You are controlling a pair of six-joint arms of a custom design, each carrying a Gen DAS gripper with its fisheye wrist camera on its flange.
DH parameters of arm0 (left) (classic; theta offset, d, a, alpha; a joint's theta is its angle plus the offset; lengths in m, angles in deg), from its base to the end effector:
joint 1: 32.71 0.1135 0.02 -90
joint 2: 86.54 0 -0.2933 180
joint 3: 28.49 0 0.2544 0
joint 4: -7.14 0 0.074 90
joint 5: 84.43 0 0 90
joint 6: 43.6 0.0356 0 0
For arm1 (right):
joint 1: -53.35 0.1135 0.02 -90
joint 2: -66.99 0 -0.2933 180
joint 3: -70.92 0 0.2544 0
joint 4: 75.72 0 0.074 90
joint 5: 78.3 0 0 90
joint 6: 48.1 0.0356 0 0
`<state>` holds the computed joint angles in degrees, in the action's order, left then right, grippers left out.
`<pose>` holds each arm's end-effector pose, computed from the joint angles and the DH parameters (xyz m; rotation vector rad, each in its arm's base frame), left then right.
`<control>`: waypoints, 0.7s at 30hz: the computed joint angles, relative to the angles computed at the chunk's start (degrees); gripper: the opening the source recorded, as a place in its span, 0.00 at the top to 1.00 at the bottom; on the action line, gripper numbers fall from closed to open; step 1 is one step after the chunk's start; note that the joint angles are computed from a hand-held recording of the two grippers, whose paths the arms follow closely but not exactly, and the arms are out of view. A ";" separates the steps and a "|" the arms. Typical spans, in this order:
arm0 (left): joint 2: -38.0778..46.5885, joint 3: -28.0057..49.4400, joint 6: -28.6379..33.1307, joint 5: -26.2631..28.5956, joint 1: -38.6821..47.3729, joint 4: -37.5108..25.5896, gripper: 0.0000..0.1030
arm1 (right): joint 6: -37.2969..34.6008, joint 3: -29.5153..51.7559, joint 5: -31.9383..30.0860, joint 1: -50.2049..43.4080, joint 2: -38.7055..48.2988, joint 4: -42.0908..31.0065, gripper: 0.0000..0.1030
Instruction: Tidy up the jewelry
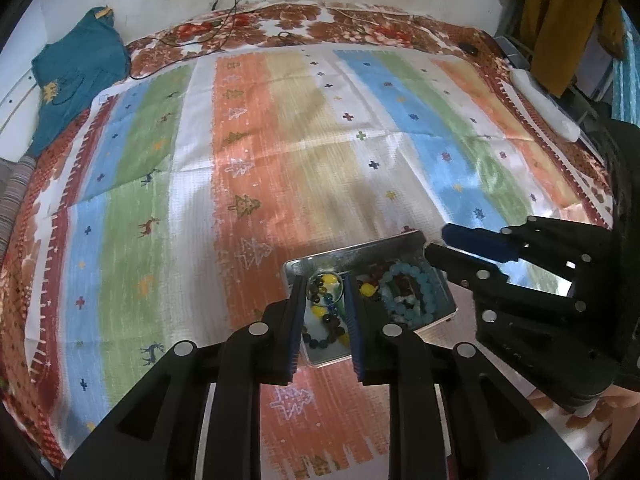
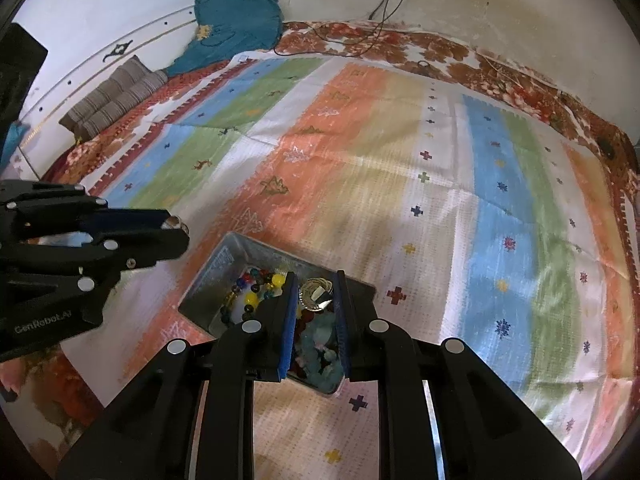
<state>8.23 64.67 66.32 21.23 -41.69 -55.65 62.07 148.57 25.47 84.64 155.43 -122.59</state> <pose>0.3397 -0.0634 0.3010 0.7432 2.5515 -0.3061 0.2779 0.1590 0.2673 -0.1571 2.5290 0.0433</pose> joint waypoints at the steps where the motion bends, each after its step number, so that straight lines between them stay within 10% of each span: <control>1: -0.15 -0.11 -0.10 0.15 0.21 -0.01 0.78 | 0.37 -0.35 0.62 0.16 -0.32 -0.22 0.72; 21: -7.01 -5.89 1.02 3.25 3.85 -0.59 0.47 | 6.27 -7.55 4.93 1.86 -11.73 -0.03 0.40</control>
<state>1.21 58.78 67.34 24.49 -37.84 -56.24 68.35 141.02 30.40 86.50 143.70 -122.62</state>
